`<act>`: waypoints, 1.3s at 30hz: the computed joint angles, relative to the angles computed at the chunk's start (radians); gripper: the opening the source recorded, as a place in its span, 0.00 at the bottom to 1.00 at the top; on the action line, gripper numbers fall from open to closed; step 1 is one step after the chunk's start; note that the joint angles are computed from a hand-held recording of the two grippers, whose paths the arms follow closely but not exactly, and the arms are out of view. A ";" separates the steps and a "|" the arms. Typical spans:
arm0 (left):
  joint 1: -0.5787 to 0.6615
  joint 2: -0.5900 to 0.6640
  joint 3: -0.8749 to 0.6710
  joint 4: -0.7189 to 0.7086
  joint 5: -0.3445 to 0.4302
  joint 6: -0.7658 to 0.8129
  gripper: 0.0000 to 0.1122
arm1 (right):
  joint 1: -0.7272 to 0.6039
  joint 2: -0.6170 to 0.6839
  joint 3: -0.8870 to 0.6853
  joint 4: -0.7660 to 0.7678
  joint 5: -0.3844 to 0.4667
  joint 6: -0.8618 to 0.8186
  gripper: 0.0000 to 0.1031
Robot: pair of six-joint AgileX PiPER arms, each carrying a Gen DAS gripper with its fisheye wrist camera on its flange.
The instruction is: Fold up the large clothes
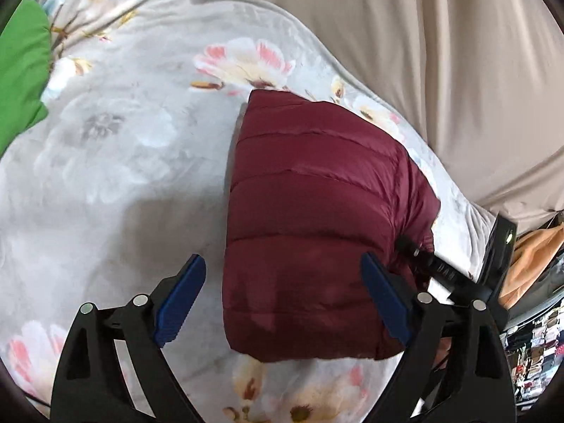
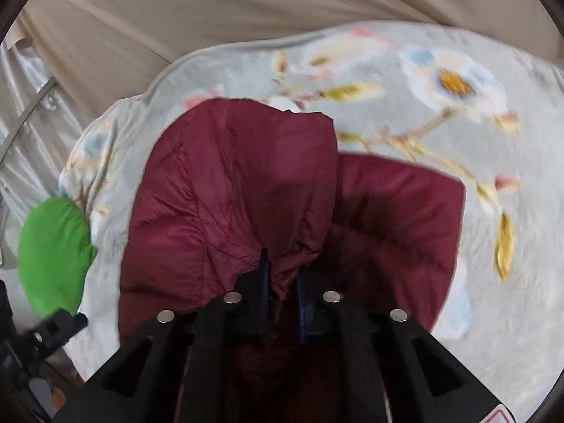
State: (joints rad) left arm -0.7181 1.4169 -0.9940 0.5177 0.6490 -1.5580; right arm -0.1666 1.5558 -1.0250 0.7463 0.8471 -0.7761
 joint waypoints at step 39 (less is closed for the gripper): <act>-0.203 0.292 -0.438 0.220 0.510 0.222 0.82 | -0.143 -0.577 0.311 -0.267 -0.054 0.250 0.53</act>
